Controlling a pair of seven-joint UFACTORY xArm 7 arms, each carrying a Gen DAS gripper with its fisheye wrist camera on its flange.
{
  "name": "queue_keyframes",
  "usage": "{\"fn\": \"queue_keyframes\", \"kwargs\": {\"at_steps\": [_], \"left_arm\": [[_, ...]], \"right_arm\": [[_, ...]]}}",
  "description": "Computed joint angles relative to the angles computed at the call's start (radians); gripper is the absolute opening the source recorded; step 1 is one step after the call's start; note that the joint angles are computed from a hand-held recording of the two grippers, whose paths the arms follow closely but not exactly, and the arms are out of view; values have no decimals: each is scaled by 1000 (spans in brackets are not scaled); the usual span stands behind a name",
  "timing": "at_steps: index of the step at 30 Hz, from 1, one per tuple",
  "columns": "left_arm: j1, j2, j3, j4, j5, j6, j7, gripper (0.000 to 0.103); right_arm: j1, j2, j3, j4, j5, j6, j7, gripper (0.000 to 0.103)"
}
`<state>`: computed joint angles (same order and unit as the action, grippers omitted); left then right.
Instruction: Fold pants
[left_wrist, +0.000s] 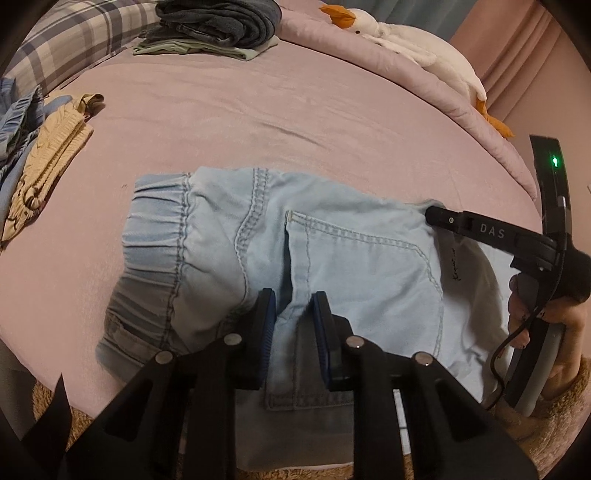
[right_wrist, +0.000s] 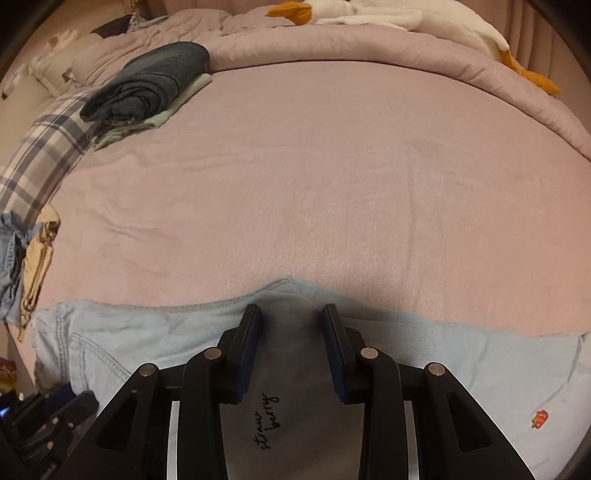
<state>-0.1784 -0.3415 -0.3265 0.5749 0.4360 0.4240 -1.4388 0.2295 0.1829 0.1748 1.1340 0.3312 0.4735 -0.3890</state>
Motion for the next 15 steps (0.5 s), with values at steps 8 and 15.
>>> {"fn": "queue_keyframes", "kwargs": {"at_steps": [8, 15], "left_arm": [[4, 18, -30, 30, 57, 52, -99, 21], [-19, 27, -12, 43, 80, 72, -128, 21]], "right_arm": [[13, -12, 10, -52, 36, -95, 3, 33], [21, -25, 8, -80, 12, -135, 54, 33]]}}
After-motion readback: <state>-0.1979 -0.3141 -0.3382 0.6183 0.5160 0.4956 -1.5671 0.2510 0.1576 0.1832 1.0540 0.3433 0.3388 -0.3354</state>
